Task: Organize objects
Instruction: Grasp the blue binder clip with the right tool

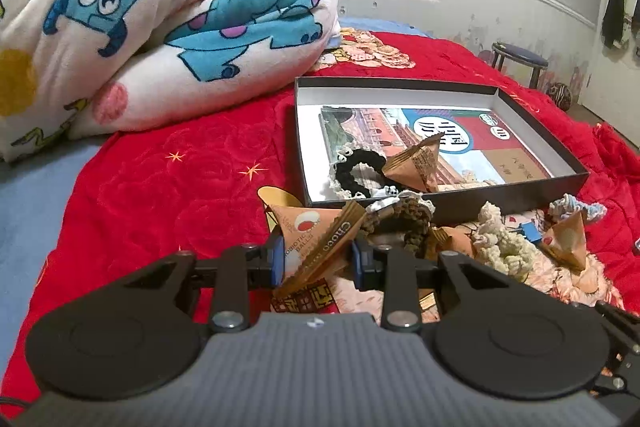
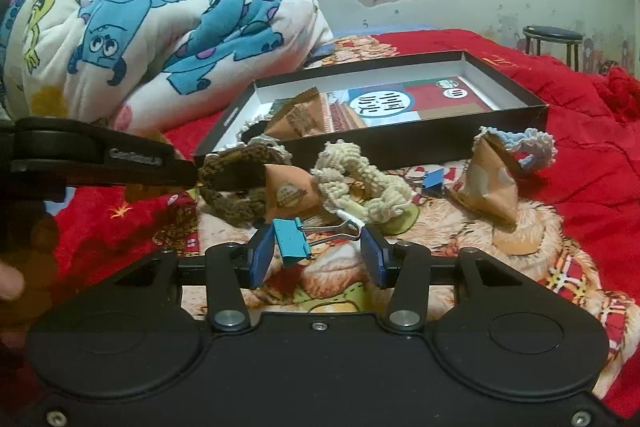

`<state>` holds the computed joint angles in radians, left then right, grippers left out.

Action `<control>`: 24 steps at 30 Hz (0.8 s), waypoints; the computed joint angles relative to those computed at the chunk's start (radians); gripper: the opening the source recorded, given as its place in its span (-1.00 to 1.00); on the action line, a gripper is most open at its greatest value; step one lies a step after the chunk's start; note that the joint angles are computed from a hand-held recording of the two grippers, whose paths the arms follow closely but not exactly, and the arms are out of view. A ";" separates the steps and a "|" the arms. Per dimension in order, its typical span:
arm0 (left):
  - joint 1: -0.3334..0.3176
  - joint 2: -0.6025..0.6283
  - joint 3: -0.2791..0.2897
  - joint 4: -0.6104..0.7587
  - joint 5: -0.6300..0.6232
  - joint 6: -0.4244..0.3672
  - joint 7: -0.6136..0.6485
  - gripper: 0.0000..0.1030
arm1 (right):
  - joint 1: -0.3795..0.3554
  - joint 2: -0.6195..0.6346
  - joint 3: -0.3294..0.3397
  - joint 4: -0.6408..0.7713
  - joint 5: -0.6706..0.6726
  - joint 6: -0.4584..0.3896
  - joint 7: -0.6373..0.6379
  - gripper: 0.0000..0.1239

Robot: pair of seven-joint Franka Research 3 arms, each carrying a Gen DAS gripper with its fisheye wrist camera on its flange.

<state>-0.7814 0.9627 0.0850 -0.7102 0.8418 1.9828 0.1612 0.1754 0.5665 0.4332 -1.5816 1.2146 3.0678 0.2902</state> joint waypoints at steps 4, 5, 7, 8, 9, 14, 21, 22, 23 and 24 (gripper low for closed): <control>0.000 -0.014 -0.001 -0.023 0.006 0.009 -0.007 -0.31 | -0.013 0.003 0.012 0.011 0.026 -0.019 -0.004 -0.26; 0.003 -0.013 -0.004 -0.021 0.004 0.010 -0.001 -0.31 | -0.013 0.003 0.011 0.014 0.034 -0.021 -0.008 -0.26; 0.004 0.011 -0.007 0.019 -0.006 -0.006 0.023 -0.31 | -0.019 0.003 0.022 0.020 0.067 -0.017 -0.044 -0.26; 0.001 0.015 -0.004 0.025 -0.006 -0.008 0.028 -0.31 | -0.017 0.004 0.023 0.024 0.082 -0.014 -0.062 -0.26; -0.001 0.016 0.000 0.027 -0.005 -0.010 0.030 -0.31 | -0.013 0.004 0.023 0.027 0.095 -0.007 -0.081 -0.26; -0.002 0.001 0.008 0.004 -0.001 -0.009 0.000 -0.31 | 0.006 0.004 0.012 0.050 0.142 -0.012 -0.154 -0.26; 0.001 -0.015 -0.001 -0.026 0.011 -0.016 -0.022 -0.31 | 0.038 0.004 -0.030 0.094 0.214 -0.041 -0.204 -0.26; 0.000 -0.015 0.000 -0.026 0.014 -0.017 -0.026 -0.31 | 0.045 0.004 -0.039 0.099 0.211 -0.045 -0.195 -0.26; -0.001 -0.019 0.002 -0.033 0.018 -0.014 -0.032 -0.31 | 0.050 0.004 -0.047 0.102 0.205 -0.051 -0.180 -0.26; -0.002 -0.026 0.003 -0.044 0.024 -0.010 -0.037 -0.31 | 0.054 0.004 -0.054 0.103 0.198 -0.058 -0.162 -0.26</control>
